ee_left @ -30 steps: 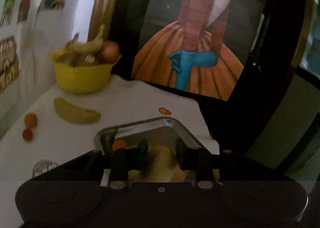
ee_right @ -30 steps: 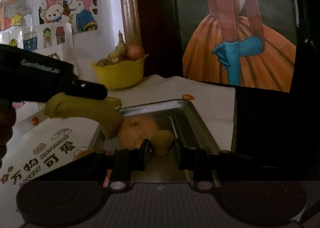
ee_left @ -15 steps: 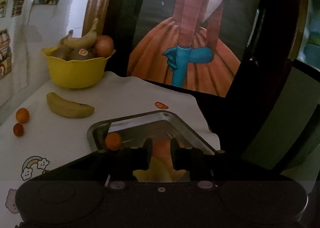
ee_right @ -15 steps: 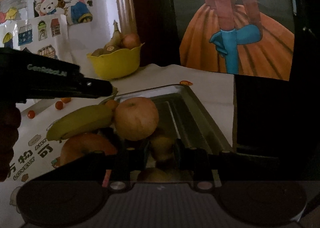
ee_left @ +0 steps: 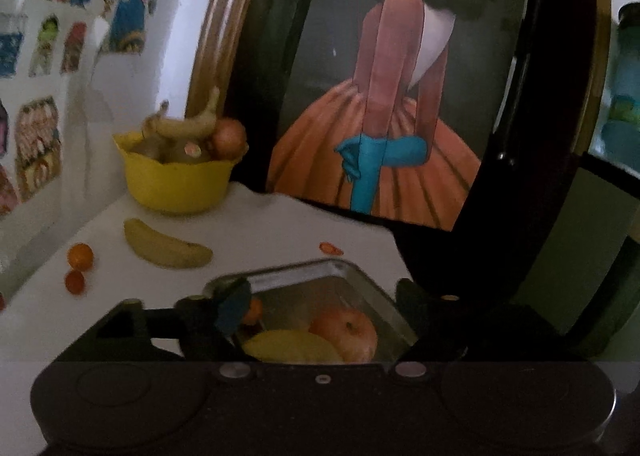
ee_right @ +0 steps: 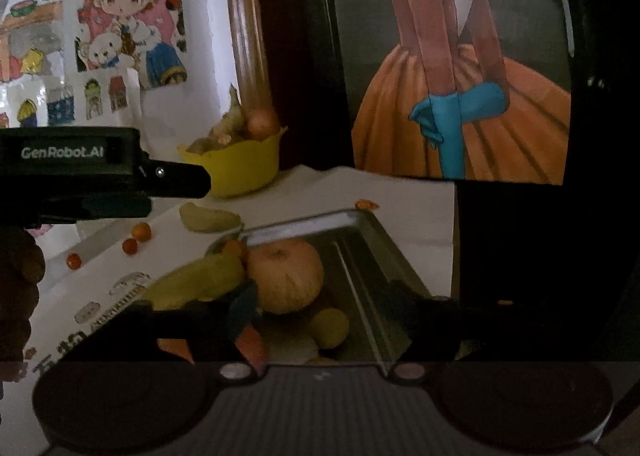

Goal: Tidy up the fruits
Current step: 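Open both tools in the tray and lift them away, then swing both tools back over the table toward the loose fruits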

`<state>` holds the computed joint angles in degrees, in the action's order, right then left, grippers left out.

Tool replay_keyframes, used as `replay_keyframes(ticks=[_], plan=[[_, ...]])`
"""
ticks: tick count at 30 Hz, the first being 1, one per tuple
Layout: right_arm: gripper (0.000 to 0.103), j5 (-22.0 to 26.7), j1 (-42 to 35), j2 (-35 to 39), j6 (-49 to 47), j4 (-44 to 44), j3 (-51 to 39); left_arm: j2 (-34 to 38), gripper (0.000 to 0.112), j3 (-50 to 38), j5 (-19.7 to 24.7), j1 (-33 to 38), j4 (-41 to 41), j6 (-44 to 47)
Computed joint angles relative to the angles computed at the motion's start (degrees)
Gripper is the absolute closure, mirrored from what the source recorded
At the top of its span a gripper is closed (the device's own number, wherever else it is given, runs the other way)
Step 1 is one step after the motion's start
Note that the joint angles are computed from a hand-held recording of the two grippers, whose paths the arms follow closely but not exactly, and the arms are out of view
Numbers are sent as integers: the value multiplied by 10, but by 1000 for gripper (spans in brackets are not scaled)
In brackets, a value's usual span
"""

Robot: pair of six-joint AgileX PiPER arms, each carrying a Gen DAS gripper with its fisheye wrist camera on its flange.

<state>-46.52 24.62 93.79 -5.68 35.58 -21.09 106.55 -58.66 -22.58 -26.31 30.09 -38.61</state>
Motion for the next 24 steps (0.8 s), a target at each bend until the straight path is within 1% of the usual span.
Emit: replay_keyframes(ticks=[1, 2, 3, 4, 5, 9, 13, 16, 19, 21, 24], plan=[[16, -3, 13, -11, -12, 18, 4, -11, 20, 12, -6, 2, -7, 6], [14, -5, 27, -21, -24, 37, 6, -24, 16, 26, -14, 5, -20, 18], [8, -8, 42, -32, -36, 57, 8, -36, 10, 40, -19, 5, -40, 37], [3, -11, 56, -43, -49, 78, 10, -49, 10, 55, -27, 5, -63, 58], [1, -15, 71, -54, -60, 96, 13, -62, 10, 70, -35, 7, -80, 75], [0, -36, 143, -91, -122, 193, 12, -116, 10, 124, -54, 22, -99, 96], [0, -77, 231, -114, -202, 322, -7, -168, 10, 172, -72, 53, -73, 76], [0, -119, 294, -127, -240, 386, -19, -209, 10, 209, -90, 88, -39, 52], [0, -163, 356, -120, -271, 452, -46, -244, 10, 243, -111, 134, 10, 16], [0, -197, 399, -104, -278, 495, -69, -267, 10, 263, -124, 176, 65, -35], [0, -233, 454, -72, -274, 535, -99, -294, 10, 290, -159, 260, 189, -136]])
